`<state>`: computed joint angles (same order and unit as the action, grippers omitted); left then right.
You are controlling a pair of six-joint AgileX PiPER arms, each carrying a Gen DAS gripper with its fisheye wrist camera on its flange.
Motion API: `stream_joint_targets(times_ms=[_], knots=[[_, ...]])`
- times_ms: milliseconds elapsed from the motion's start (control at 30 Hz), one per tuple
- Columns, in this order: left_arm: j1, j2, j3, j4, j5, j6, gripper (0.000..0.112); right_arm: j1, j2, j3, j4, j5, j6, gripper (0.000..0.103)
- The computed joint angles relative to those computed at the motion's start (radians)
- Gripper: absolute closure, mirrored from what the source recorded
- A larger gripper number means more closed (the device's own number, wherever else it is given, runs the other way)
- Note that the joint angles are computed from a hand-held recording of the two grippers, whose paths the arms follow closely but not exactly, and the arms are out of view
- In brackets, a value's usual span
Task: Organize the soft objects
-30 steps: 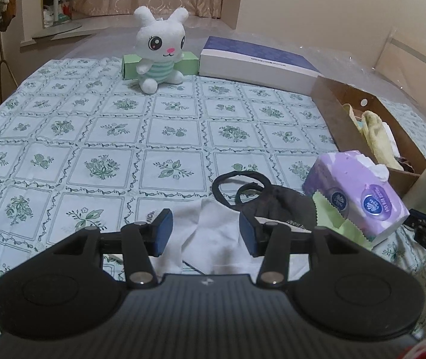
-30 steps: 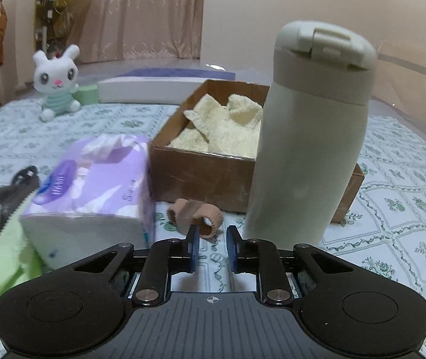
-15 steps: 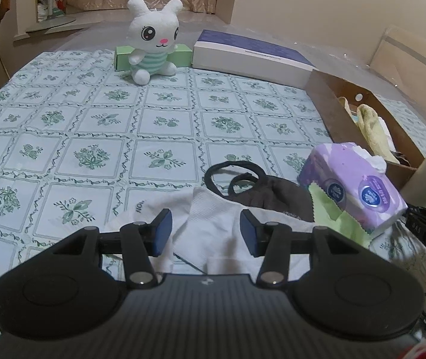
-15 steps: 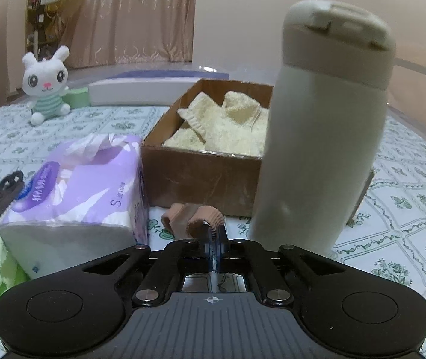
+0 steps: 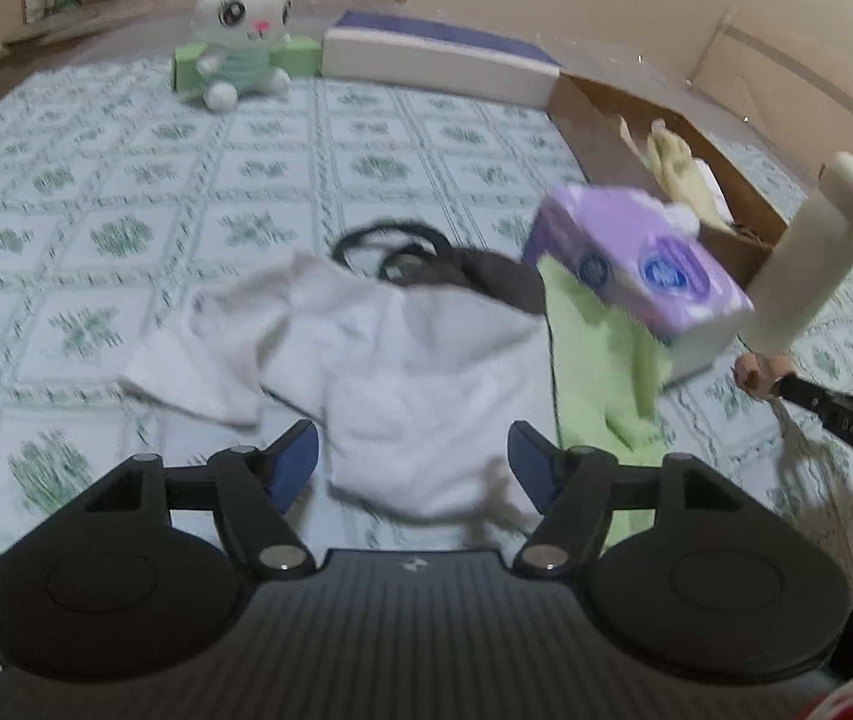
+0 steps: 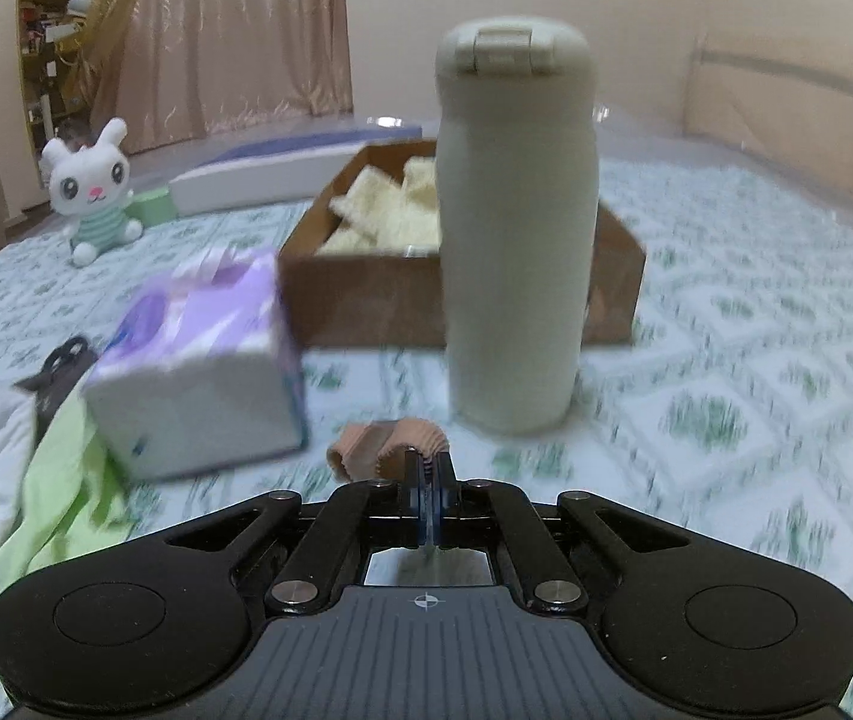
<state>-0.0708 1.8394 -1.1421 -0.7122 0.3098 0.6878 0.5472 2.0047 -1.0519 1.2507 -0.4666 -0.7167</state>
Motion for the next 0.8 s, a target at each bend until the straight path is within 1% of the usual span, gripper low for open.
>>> stream_joint_targets(times_ms=[67,133,233,267,333,367,400,433,467,500,567,600,667,733,800], knots=[[-0.016,0.013,-0.003,0.042,0.013,-0.062,0.044,0.02,-0.009,0.022,0.003,-0.001,0.013,0.101],[-0.039,0.027,-0.006,0.105,-0.001,-0.15,0.04,0.033,-0.009,0.03,0.004,-0.004,0.017,0.101],[-0.076,0.059,-0.024,0.187,-0.015,-0.25,0.039,0.036,-0.009,0.037,-0.003,0.008,0.034,0.101],[-0.087,0.069,-0.03,0.233,-0.024,-0.301,0.039,0.037,-0.008,0.039,-0.01,0.006,0.041,0.101],[-0.109,0.08,-0.022,0.284,-0.072,-0.346,0.042,0.036,-0.009,0.04,-0.018,0.007,0.048,0.101],[-0.119,0.086,-0.022,0.35,-0.089,-0.404,0.054,0.034,-0.008,0.04,-0.023,0.009,0.054,0.101],[-0.125,0.087,-0.016,0.404,-0.111,-0.444,0.073,0.034,-0.009,0.044,-0.034,0.009,0.067,0.101],[-0.126,0.087,-0.008,0.42,-0.132,-0.445,0.09,0.032,-0.011,0.049,-0.052,0.012,0.087,0.101],[-0.123,0.082,0.001,0.398,-0.145,-0.405,0.093,0.029,-0.011,0.053,-0.071,0.015,0.107,0.101],[-0.112,0.077,0.005,0.335,-0.143,-0.331,0.097,0.027,-0.013,0.057,-0.089,0.016,0.126,0.101],[-0.075,0.063,0.01,0.218,-0.124,-0.203,0.098,0.024,-0.016,0.064,-0.111,0.021,0.144,0.101],[-0.058,0.049,0.02,0.192,-0.126,-0.167,0.098,0.022,-0.019,0.069,-0.126,0.026,0.157,0.101],[-0.026,0.012,0.051,0.21,-0.15,-0.151,0.098,0.016,-0.028,0.079,-0.151,0.038,0.181,0.101],[0.012,-0.024,0.075,0.263,-0.167,-0.171,0.098,0.012,-0.034,0.087,-0.173,0.045,0.202,0.101],[0.061,-0.041,0.076,0.22,-0.156,-0.103,0.097,0.011,-0.036,0.093,-0.186,0.046,0.217,0.101]])
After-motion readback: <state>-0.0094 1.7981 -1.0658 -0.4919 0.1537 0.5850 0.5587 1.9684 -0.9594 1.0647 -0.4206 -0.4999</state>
